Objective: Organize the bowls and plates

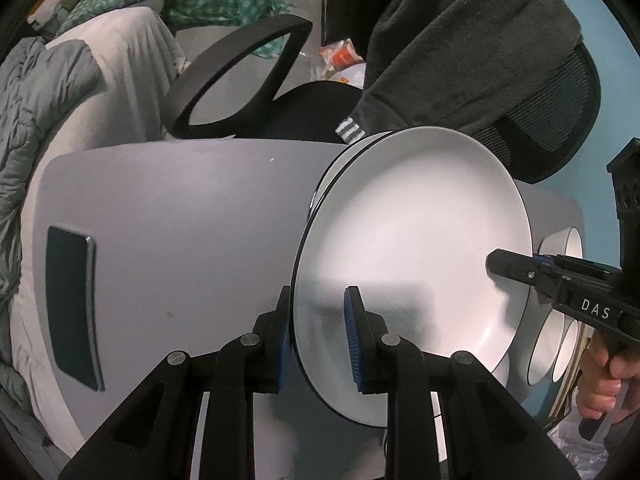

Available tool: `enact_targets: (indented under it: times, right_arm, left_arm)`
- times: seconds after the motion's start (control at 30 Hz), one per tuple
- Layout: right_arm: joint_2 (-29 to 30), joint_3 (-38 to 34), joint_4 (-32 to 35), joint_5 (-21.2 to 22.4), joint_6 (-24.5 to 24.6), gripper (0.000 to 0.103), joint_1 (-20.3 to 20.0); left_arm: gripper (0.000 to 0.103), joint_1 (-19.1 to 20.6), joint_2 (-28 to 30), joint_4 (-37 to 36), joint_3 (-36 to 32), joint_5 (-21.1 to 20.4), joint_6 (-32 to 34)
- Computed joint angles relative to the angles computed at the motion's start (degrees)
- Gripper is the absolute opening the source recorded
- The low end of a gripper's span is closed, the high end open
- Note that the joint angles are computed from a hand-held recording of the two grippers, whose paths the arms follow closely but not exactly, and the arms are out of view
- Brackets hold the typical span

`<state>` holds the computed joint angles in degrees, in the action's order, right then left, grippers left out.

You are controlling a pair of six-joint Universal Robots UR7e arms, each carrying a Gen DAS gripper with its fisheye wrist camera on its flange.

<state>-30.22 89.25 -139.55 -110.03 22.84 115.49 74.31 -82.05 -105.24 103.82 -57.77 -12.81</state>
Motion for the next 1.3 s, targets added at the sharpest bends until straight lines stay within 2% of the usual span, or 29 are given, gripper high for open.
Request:
enact_targets:
  times: [0.4, 0.57, 0.73, 0.8, 1.1, 1.17, 1.23, 1.3]
  right_arm:
    - [1.2, -3.0, 3.2, 2.2, -1.1, 0.015, -3.7]
    - [1.6, -3.3, 3.9, 2.3, -1.1, 0.015, -4.1]
    - [2.0, -3.9, 4.4, -0.1, -0.5, 0.015, -3.7]
    - [1.9, -4.1, 4.6, 0.2, -0.1, 0.015, -3.9]
    - [2.2, -6.3, 9.1, -0.4, 0.1, 0.016, -3.8]
    - [2.3, -6.8, 9.9, -0.2, 0.8, 0.018, -3.8]
    - [2.1, -6.7, 9.8, 0.8, 1.1, 0.025, -4.1]
    - [2.1, -7.2, 10.9, 0.5, 1.6, 0.026, -3.9]
  left_arm:
    - [0.024, 0.6, 4.6, 2.2, -3.2, 2.8, -1.8]
    - [0.024, 0.1, 4.8, 3.9, -3.1, 4.1, -2.0]
    - [0.024, -0.2, 5.0, 4.4, -2.8, 4.5, -2.0]
    - [0.024, -0.2, 5.2, 4.4, -2.9, 4.6, -2.0]
    - [0.024, 0.3, 5.9, 4.9, -3.0, 5.1, -1.3]
    - [0.025, 0.3, 5.6, 4.9, -2.6, 5.1, -1.3]
    - [0.026, 0.3, 5.1, 4.6, -2.2, 5.1, -1.4]
    - [0.026, 0.3, 4.7, 4.4, -2.0, 5.0, -1.6]
